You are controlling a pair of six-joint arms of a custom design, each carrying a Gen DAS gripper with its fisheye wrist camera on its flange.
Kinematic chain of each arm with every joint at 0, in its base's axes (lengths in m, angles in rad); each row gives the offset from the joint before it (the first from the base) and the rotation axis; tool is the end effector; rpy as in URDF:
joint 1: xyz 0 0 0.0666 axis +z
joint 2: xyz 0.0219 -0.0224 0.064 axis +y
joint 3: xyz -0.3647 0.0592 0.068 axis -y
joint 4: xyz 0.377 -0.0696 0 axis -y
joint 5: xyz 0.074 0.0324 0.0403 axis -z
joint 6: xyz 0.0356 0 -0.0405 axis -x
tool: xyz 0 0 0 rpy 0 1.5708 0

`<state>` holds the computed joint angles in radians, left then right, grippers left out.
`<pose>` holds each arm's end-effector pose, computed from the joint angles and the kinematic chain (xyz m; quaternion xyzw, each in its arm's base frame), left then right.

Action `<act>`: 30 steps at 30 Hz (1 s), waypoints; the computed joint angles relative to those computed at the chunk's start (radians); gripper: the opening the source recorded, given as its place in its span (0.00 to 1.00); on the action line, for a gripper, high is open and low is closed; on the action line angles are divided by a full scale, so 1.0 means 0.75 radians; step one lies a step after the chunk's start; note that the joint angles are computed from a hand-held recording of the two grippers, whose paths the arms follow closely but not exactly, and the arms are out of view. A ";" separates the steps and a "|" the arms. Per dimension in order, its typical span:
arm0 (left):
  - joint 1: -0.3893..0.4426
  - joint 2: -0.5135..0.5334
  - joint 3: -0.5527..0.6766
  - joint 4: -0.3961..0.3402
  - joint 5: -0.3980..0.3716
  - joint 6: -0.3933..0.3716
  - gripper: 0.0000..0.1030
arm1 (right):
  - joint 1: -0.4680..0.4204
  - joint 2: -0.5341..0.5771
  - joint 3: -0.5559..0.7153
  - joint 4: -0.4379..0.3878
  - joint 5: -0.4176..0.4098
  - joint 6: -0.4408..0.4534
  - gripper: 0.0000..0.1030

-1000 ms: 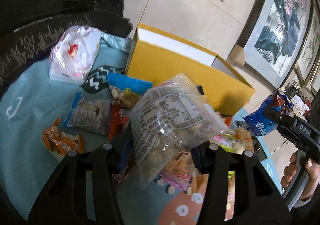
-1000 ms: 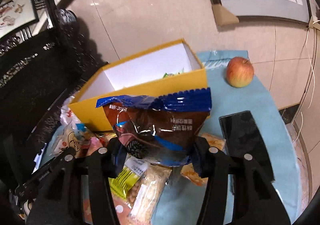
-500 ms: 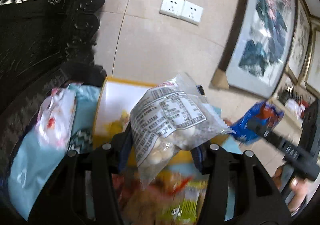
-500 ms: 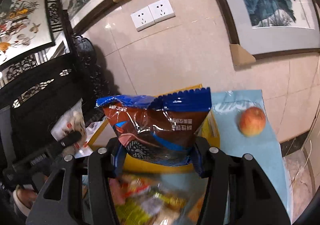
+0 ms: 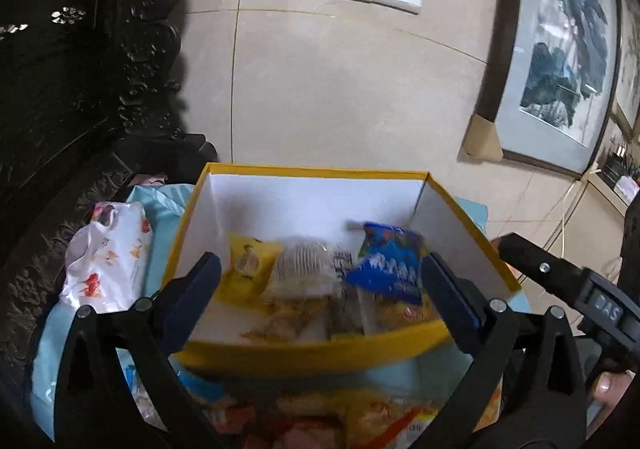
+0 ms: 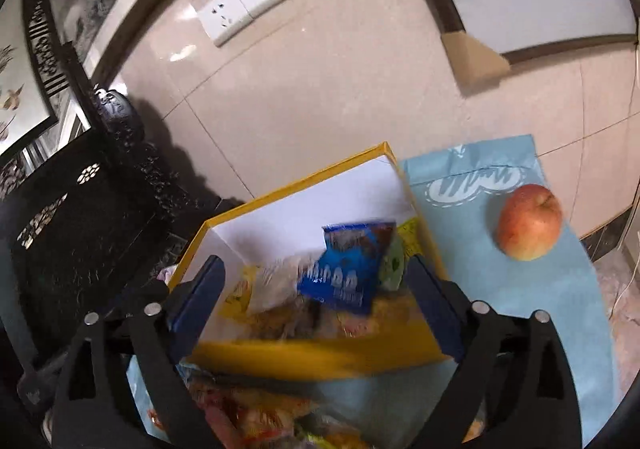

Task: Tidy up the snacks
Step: 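Lower both bags into the yellow box and open both tools, then grasp the pink cracker bag with left tool while right tool reaches toward the snack pile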

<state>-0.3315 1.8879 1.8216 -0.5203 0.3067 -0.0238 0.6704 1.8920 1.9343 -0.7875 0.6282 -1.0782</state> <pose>0.6263 -0.2274 0.3710 0.2250 0.8445 -0.2046 0.4408 0.5254 0.3894 0.4013 0.2978 0.8280 0.1111 0.4619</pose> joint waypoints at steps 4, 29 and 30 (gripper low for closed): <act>0.023 -0.075 -0.100 -0.009 0.034 -0.014 0.98 | 0.069 -0.036 -0.036 -0.050 0.033 -0.015 0.94; 0.060 -0.205 -0.667 0.162 0.038 -0.224 0.76 | 0.285 -0.033 -0.195 -0.075 0.115 -0.262 0.99; 0.058 -0.208 -0.681 0.187 0.041 -0.227 0.70 | 0.285 -0.036 -0.199 -0.072 0.114 -0.267 0.99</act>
<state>-0.2883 1.7318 1.3111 -0.3797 0.3375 -0.1937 0.8844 1.8651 1.7849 -0.8415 0.7135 -1.2786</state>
